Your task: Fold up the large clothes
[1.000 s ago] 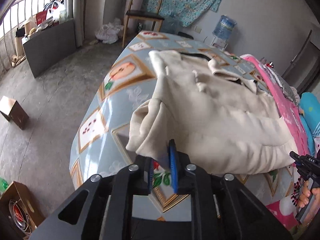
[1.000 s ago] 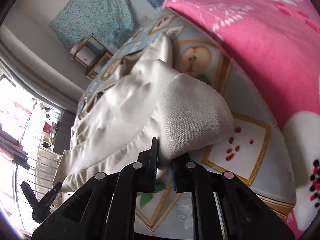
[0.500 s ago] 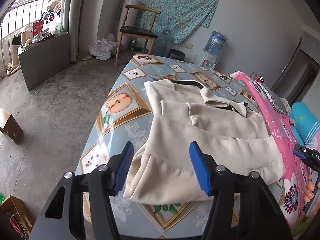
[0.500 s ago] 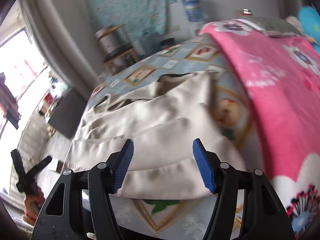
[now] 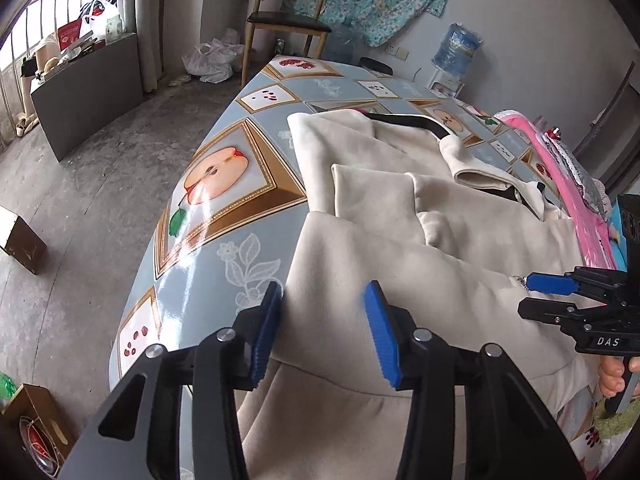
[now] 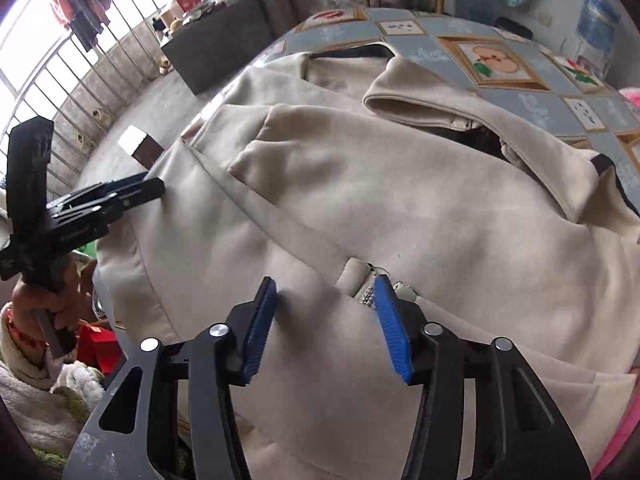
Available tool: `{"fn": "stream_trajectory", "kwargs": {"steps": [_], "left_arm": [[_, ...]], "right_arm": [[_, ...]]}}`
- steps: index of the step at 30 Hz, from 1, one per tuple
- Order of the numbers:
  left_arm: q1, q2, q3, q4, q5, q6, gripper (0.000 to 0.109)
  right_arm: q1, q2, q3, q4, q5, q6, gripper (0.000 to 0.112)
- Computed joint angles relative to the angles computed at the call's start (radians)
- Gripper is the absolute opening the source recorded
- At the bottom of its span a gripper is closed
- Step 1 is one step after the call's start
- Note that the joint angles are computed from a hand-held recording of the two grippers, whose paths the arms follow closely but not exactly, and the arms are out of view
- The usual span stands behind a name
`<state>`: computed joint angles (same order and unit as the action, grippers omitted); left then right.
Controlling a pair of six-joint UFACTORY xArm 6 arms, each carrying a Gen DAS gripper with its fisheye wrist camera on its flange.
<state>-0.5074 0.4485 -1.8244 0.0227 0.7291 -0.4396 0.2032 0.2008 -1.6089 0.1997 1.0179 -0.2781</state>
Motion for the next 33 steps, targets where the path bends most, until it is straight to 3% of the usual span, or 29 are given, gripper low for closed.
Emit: {"fn": "stream_trajectory", "kwargs": {"steps": [2, 5, 6, 9, 13, 18, 22, 26, 28, 30, 33], "left_arm": [[-0.001, -0.008, 0.013, 0.013, -0.012, 0.01, 0.031], [-0.001, -0.012, 0.028, 0.049, -0.03, 0.005, 0.012], [0.002, -0.015, 0.036, 0.036, -0.041, 0.013, 0.01], [0.004, -0.037, 0.063, 0.031, -0.079, 0.019, 0.005], [0.006, -0.054, 0.064, 0.069, -0.112, -0.01, 0.005], [0.005, 0.026, -0.039, 0.054, -0.006, 0.013, 0.006], [0.0, 0.027, -0.033, 0.08, -0.007, -0.001, 0.007], [-0.002, 0.023, -0.029, 0.1, -0.001, -0.009, 0.007], [-0.003, 0.023, -0.031, 0.107, 0.002, -0.014, 0.007], [-0.005, 0.026, -0.035, 0.114, 0.005, -0.023, 0.007], [-0.006, 0.027, -0.036, 0.118, 0.007, -0.024, 0.007]], "right_arm": [[0.013, -0.031, 0.027, -0.039, 0.0, -0.003, 0.03], [0.032, -0.071, 0.071, -0.098, -0.009, 0.008, 0.008], [0.046, -0.093, 0.102, -0.135, -0.045, 0.021, 0.006], [0.079, -0.137, 0.151, -0.244, -0.139, 0.089, 0.005], [0.091, -0.136, 0.144, -0.312, -0.196, 0.147, 0.005], [0.074, -0.055, 0.13, -0.331, -0.208, 0.188, 0.005], [0.062, -0.082, 0.174, -0.298, -0.243, 0.219, 0.009], [-0.01, -0.219, 0.284, -0.201, -0.302, 0.252, 0.026], [-0.063, -0.285, 0.336, -0.236, -0.317, 0.317, 0.032], [-0.128, -0.337, 0.377, -0.258, -0.307, 0.358, 0.046], [-0.212, -0.368, 0.403, -0.324, -0.274, 0.421, 0.049]]}}
